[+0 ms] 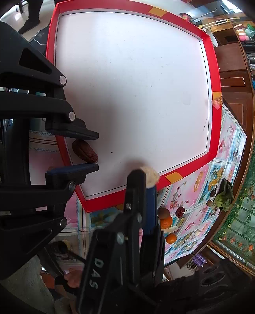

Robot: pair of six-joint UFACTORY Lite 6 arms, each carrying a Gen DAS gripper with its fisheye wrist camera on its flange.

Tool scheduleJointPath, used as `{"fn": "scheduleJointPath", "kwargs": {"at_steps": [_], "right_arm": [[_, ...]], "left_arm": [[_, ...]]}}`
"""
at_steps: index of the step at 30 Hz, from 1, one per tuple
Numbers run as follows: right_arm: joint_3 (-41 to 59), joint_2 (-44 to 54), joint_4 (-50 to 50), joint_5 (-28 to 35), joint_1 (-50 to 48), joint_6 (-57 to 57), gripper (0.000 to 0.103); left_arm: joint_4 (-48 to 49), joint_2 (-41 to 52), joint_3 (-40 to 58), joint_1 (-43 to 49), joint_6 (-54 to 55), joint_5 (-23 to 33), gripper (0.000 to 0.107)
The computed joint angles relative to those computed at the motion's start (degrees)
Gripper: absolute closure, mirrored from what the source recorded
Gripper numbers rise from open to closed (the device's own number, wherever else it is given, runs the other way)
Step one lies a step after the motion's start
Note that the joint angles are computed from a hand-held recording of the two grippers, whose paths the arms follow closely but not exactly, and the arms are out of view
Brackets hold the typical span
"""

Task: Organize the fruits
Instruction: 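Drop the date into the white tray with left tool while right tool drops its cube, then grasp a brown kiwi with the left tool while the right tool grasps another beige cube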

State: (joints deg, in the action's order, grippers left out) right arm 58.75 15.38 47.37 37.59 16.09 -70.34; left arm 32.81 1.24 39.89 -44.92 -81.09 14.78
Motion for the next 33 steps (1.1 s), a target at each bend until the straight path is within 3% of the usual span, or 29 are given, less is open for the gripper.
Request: {"fn": "scheduleJointPath", "kwargs": {"at_steps": [10, 13, 16, 18, 20, 28, 33], "right_arm": [[-0.89, 2.90, -2.57, -4.13, 2.85, 0.82, 0.076], [-1.17, 1.46, -0.48, -2.49, 0.87, 0.13, 0.060], [-2.69, -2.47, 1.33, 0.63, -2.92, -1.56, 0.058], [-4.43, -5.59, 2.00, 2.63, -6.40, -2.92, 0.058], [-5.36, -7.30, 1.87, 4.27, -10.06, -3.14, 0.057], [-4.56, -7.05, 0.20, 8.31, -27.80, -3.01, 0.056], [-3.06, -5.86, -0.73, 9.12, -35.75, -2.75, 0.054]], "left_arm": [[2.06, 0.87, 0.56, -0.02, -1.16, -0.24, 0.085], [1.91, 1.75, 1.58, 0.07, -0.60, 0.24, 0.084], [2.33, 2.46, 2.93, -0.24, -0.57, 1.38, 0.070], [5.79, 2.52, 4.04, -0.92, -3.55, 2.75, 0.053], [8.38, 2.61, 5.52, -1.43, -5.48, 4.11, 0.045], [6.83, 9.44, 15.75, -2.27, 0.26, 5.24, 0.045], [-0.36, 16.39, 25.23, -2.56, 11.19, 5.11, 0.045]]}}
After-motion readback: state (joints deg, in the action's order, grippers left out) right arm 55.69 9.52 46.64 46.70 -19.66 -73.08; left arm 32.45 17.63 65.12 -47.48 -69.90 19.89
